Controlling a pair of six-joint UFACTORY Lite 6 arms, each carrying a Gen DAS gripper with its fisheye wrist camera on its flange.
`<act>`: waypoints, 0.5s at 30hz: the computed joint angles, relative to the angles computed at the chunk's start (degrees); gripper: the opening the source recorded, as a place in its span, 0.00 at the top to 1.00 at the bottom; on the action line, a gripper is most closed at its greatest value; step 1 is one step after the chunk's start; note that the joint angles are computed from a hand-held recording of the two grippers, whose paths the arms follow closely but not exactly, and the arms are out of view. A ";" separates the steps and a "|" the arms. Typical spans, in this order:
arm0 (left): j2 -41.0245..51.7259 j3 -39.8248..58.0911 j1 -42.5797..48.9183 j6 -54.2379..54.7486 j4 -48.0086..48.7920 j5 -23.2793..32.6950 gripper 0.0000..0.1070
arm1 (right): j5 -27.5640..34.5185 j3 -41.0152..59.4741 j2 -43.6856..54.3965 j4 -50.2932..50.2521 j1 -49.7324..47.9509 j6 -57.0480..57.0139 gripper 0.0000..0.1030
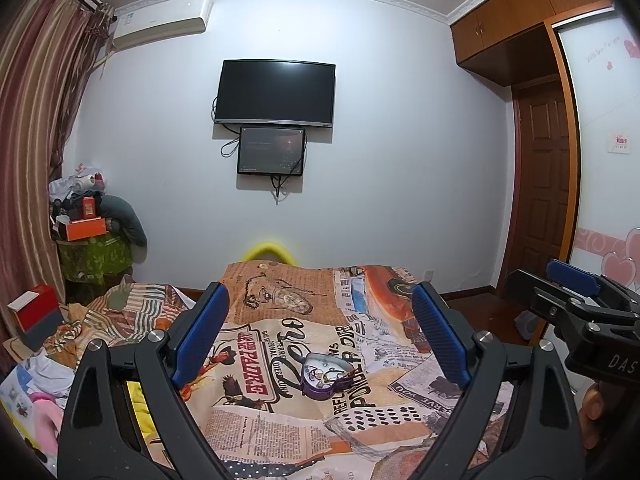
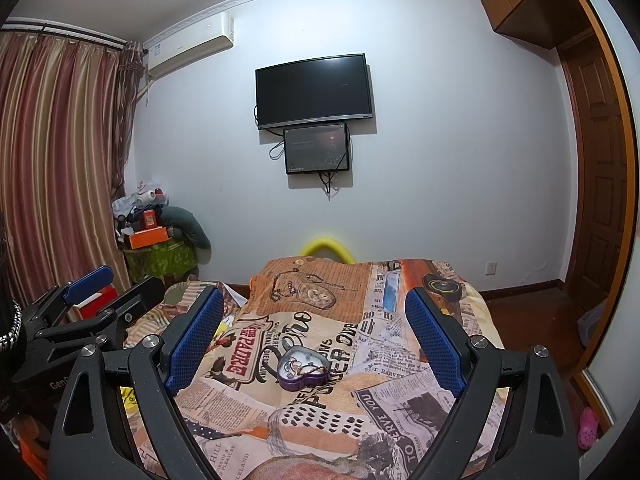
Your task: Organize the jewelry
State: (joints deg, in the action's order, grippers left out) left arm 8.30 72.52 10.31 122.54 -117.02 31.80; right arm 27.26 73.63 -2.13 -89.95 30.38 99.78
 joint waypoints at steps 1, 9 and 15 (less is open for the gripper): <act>0.00 0.00 0.00 0.00 0.00 0.00 0.13 | -0.02 0.00 0.02 -0.04 -0.01 0.08 0.12; 0.58 0.76 -0.05 -1.08 1.40 0.02 0.13 | -0.07 0.72 0.21 0.75 -0.05 -0.63 0.12; 0.61 0.84 0.08 -2.45 2.88 0.00 0.13 | -0.11 0.85 0.30 0.90 -0.17 -0.75 0.12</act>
